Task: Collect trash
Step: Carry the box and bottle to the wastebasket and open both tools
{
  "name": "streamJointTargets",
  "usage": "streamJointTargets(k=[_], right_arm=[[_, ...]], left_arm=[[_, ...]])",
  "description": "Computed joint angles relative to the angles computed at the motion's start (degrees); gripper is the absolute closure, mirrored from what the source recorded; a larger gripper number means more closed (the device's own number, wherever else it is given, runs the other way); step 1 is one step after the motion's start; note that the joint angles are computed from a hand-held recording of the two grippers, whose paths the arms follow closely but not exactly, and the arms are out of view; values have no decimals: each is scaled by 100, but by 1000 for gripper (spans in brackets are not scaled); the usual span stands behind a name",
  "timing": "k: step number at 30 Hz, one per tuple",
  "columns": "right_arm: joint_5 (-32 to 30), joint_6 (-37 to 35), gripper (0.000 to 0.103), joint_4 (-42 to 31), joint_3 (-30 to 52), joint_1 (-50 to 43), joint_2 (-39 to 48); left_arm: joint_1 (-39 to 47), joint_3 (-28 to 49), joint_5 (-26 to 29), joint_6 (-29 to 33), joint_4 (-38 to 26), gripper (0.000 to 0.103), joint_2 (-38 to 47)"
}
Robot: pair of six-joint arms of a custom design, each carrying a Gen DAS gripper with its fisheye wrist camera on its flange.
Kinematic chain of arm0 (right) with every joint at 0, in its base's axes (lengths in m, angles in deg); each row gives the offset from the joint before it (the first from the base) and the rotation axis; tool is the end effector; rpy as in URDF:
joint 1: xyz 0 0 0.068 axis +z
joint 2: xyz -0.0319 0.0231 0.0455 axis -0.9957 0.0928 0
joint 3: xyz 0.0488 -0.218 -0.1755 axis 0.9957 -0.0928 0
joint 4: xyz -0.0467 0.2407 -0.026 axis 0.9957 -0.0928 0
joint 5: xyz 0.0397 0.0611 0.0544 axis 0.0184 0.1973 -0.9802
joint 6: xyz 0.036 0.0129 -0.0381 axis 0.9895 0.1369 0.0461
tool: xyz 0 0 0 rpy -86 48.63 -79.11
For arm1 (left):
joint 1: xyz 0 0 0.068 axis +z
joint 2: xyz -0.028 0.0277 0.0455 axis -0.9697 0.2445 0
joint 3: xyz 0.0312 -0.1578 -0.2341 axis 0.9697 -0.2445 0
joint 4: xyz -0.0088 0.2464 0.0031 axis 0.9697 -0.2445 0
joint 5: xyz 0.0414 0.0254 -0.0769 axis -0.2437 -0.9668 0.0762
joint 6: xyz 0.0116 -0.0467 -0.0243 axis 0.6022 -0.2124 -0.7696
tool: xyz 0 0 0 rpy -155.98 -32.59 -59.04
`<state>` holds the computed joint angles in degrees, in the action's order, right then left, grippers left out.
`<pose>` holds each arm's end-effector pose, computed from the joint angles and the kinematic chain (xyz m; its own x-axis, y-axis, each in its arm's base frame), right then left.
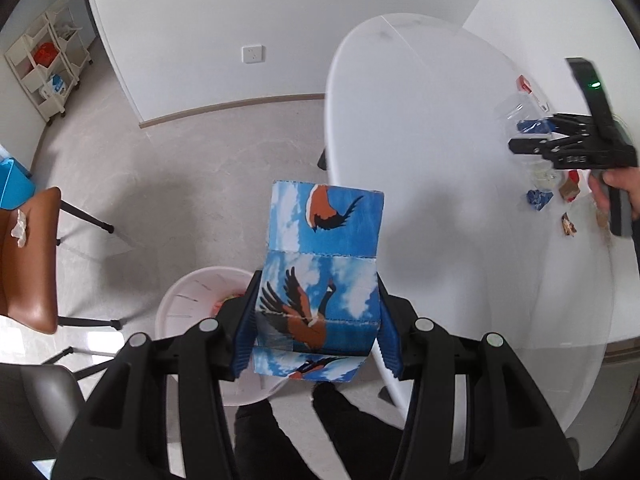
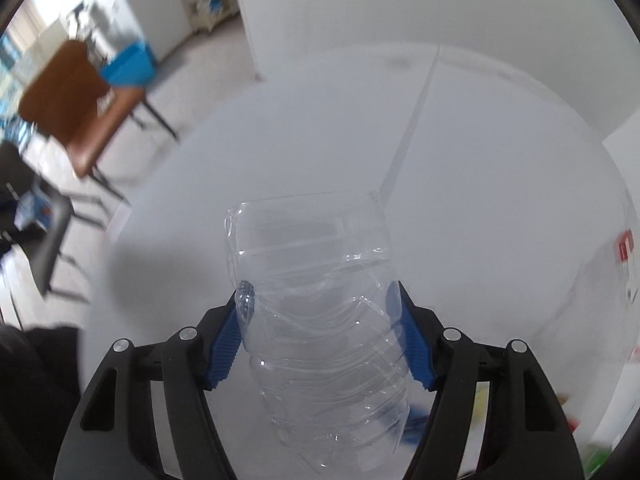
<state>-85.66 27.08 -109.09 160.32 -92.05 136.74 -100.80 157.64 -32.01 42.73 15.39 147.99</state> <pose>0.3087 -0.0342 0.3523 -0.8977 -0.3100 -0.3132 -0.3327 0.9428 0.0205 0.2616 -0.1269 0.3295 -0.9036 0.2696 -0.3328 0.3384 0.9257 -0.1691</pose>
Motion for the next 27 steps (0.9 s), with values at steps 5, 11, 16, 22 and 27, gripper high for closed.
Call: streamJointTargets(k=[5, 11, 16, 22, 27], right_arm=[[202, 2319, 34, 475, -828, 1420, -819], [524, 4839, 34, 1230, -1779, 3567, -1080], [762, 6359, 34, 1429, -1610, 4957, -713], [875, 6812, 34, 1068, -1179, 5502, -308], [978, 7062, 34, 946, -778, 5813, 122]], left_arm=[[987, -64, 206, 1386, -353, 54, -230], [2083, -517, 534, 2962, -590, 54, -413], [2701, -970, 694, 3876, -603, 54, -318], [2790, -1629, 729, 4228, -174, 50, -3], [2806, -1810, 728, 4162, -65, 31, 192]])
